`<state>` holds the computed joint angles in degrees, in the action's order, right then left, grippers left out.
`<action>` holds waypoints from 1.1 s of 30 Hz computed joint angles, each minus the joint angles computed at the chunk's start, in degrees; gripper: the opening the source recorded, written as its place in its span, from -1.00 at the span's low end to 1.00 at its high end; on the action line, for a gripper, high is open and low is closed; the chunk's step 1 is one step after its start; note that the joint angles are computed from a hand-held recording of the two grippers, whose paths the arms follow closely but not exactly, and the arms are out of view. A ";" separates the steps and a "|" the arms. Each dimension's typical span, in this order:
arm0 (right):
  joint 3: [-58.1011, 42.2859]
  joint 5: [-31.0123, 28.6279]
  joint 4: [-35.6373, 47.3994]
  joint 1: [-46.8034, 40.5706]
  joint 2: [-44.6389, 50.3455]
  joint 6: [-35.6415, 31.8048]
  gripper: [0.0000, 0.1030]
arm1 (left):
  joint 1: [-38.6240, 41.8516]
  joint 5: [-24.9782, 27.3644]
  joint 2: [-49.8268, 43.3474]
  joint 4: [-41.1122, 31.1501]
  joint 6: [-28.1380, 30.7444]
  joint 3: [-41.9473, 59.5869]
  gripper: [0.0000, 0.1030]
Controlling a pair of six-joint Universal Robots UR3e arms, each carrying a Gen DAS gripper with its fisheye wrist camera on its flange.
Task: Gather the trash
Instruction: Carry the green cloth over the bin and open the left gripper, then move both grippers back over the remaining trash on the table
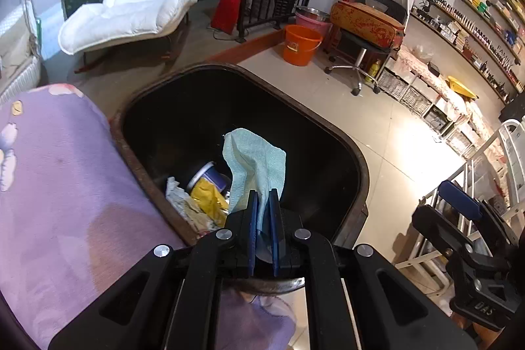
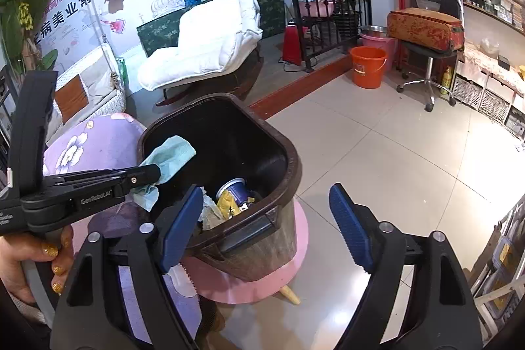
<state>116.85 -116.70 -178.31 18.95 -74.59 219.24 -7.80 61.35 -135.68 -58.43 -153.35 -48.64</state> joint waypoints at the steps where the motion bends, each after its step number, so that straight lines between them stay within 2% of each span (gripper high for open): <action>1: 0.35 -0.20 0.02 -0.12 -0.28 0.16 0.58 | -0.09 -0.11 -0.82 -1.16 0.37 1.47 -0.78; 3: 0.91 -0.09 -0.16 -0.43 -0.74 0.36 0.58 | -0.67 0.57 -1.58 -1.00 0.81 2.52 -0.44; 5: 1.05 -0.03 -0.17 -0.55 -0.75 0.64 0.59 | -0.69 0.86 -0.78 1.66 0.86 0.36 0.05; 8: 1.07 -0.31 -0.38 -0.57 -0.79 0.90 0.66 | -0.35 0.27 0.35 4.21 0.75 -2.26 0.36; 10: 1.59 -0.73 -0.82 -0.53 -1.04 0.98 0.70 | -0.48 1.23 0.46 5.08 0.66 -2.55 0.46; 15: 2.12 -0.68 -1.04 -1.25 -1.60 1.26 0.76 | 0.97 0.30 4.25 8.48 1.43 -8.61 0.58; 21: 0.42 0.36 -0.10 -1.17 -0.82 1.33 0.80 | 3.69 -0.42 11.67 16.94 3.47 -21.31 0.65; 27: -4.16 2.06 0.59 0.45 1.87 0.29 0.80 | 7.60 -2.66 17.34 18.09 5.81 -28.96 0.67; 33: -10.16 4.83 1.80 2.14 5.56 -1.89 0.81 | 11.26 -2.37 19.82 17.60 8.12 -31.28 0.68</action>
<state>106.69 -111.87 -176.51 21.09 -69.03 217.35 3.45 58.99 -115.86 -40.83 -145.23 -79.92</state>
